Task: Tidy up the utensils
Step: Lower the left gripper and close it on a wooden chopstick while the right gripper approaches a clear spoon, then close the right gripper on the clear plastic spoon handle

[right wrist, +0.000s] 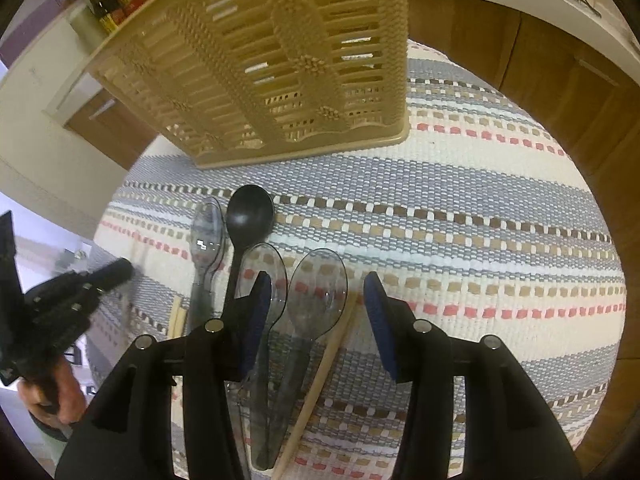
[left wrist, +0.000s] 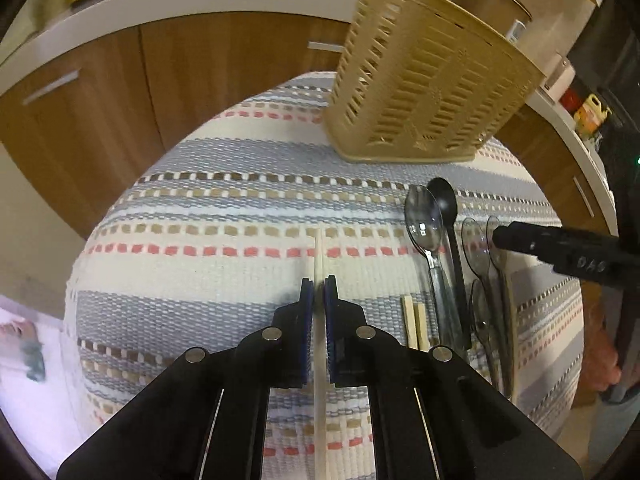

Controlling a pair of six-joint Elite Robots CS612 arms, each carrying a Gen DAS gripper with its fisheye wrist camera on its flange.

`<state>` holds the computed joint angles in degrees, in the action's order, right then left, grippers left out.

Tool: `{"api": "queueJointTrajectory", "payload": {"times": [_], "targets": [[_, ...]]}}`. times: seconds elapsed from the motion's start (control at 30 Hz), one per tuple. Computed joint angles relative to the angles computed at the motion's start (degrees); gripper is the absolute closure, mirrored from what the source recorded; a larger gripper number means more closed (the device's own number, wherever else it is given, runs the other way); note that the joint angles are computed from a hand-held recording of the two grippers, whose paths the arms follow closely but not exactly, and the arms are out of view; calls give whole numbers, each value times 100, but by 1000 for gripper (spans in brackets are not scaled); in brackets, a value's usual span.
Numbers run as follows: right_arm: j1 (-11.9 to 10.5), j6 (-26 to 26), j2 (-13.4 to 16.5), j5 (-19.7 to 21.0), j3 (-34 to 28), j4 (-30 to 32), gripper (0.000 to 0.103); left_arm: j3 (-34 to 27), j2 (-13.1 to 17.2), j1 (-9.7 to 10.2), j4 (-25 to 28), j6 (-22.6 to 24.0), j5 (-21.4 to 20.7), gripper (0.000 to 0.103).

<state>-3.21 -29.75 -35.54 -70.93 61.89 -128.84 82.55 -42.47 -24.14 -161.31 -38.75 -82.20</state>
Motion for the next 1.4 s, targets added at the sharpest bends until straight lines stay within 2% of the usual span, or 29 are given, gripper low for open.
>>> {"api": "queueJointTrajectory", "payload": {"times": [0.1,0.23,0.37,0.4,0.5,0.7,0.8,0.87,1.03,1.13,1.17,1.3,1.4], "targets": [[50,159,28,-159,-7,-72,58,-59,25,-15,-10,-22,8,99],[36,501,92,-2,-107,-46,61,-28,49,2,-121,105,-39,99],[81,584,142,-112,-154,-119,76,4,64,15,-221,155,-97,99],[100,545,153,-168,-155,-104,76,10,62,9,-244,169,-84,99],[157,443,89,-377,-14,-318,76,44,49,-3,-329,220,-74,99],[188,418,-25,-521,125,-153,75,22,78,-11,-383,276,-125,99],[158,397,-58,-454,158,-47,71,45,74,-9,-422,268,-144,99],[165,381,-86,-480,204,-91,61,63,74,1,-457,258,-159,99],[205,150,-187,-835,461,-432,62,143,35,7,-542,225,-142,99],[294,11,-276,-1160,710,-819,72,159,31,11,-571,198,-110,99],[299,-45,-303,-1192,763,-875,72,168,28,10,-581,176,-99,99],[241,-36,-404,-1016,851,-989,72,154,34,14,-486,-35,-40,99],[171,25,-422,-938,779,-943,72,110,19,32,-159,-443,68,99]]}}
